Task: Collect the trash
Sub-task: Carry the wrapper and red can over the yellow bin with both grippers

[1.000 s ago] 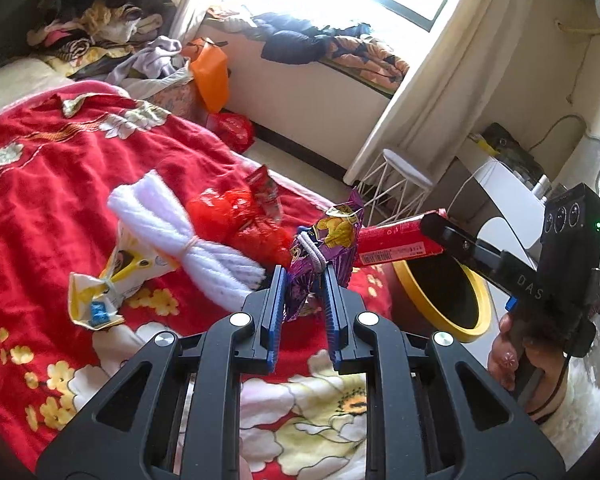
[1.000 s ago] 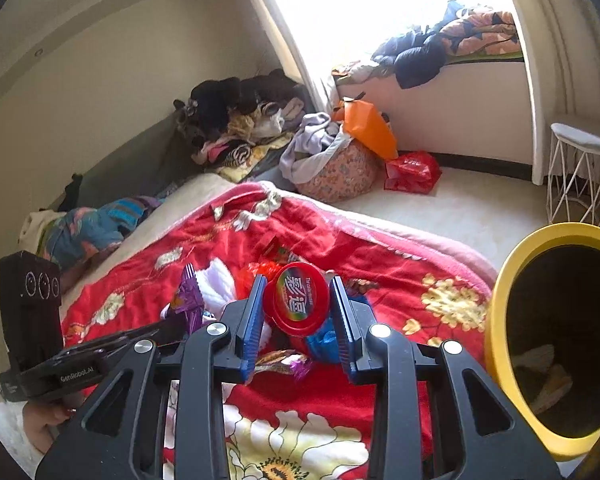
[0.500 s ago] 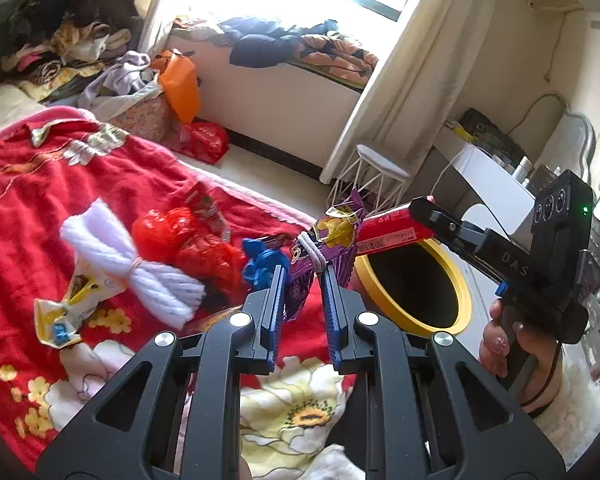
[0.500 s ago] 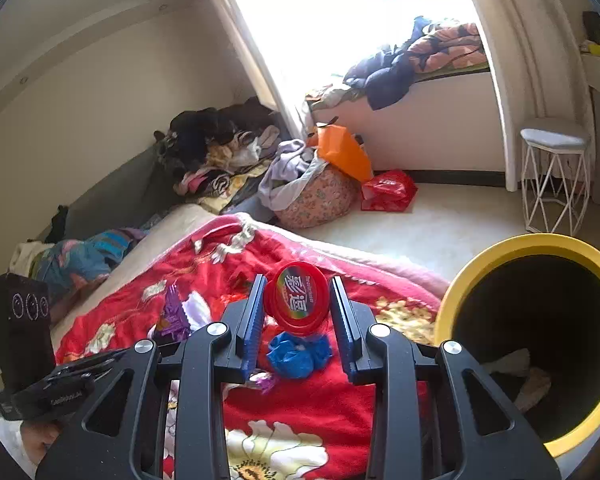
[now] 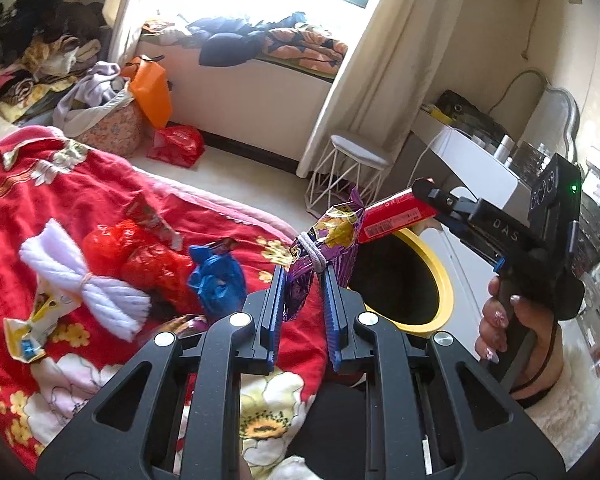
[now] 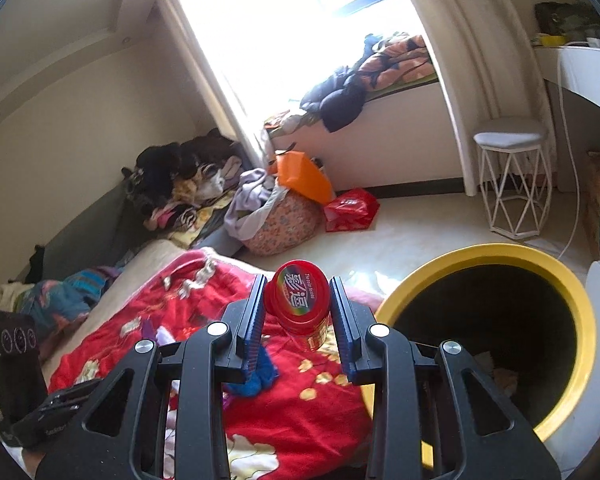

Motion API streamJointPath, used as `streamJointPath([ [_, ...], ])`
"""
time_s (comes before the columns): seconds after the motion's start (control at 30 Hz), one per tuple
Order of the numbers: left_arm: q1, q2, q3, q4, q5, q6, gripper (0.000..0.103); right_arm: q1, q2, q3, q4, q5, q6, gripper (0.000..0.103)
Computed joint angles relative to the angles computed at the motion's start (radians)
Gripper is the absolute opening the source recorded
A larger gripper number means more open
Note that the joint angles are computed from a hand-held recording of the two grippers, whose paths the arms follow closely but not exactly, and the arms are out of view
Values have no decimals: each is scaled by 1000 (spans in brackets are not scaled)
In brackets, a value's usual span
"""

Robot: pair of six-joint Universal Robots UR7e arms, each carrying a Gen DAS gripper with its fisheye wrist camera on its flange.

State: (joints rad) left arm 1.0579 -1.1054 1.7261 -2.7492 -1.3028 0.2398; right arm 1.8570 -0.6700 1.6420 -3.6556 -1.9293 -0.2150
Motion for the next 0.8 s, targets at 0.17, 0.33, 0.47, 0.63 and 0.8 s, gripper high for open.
streamJointPath([
  [0.17, -12, 16, -3, 5, -7, 7, 13, -9, -17, 23, -45, -24, -5, 30],
  [0.33, -21, 31, -3, 12, -14, 17, 13, -16, -33, 40, -75, -47, -1, 30],
  [0.47, -28, 47, -10, 18, -22, 22, 13, -24, -44, 55, -107, -80, -12, 30],
  [0.63, -37, 72, -24, 31, -35, 26, 13, -37, -56, 72, -135, -101, -6, 30],
  [0.8, -46, 93, -30, 38, -41, 28, 13, -49, -66, 86, -155, -131, 0, 30],
])
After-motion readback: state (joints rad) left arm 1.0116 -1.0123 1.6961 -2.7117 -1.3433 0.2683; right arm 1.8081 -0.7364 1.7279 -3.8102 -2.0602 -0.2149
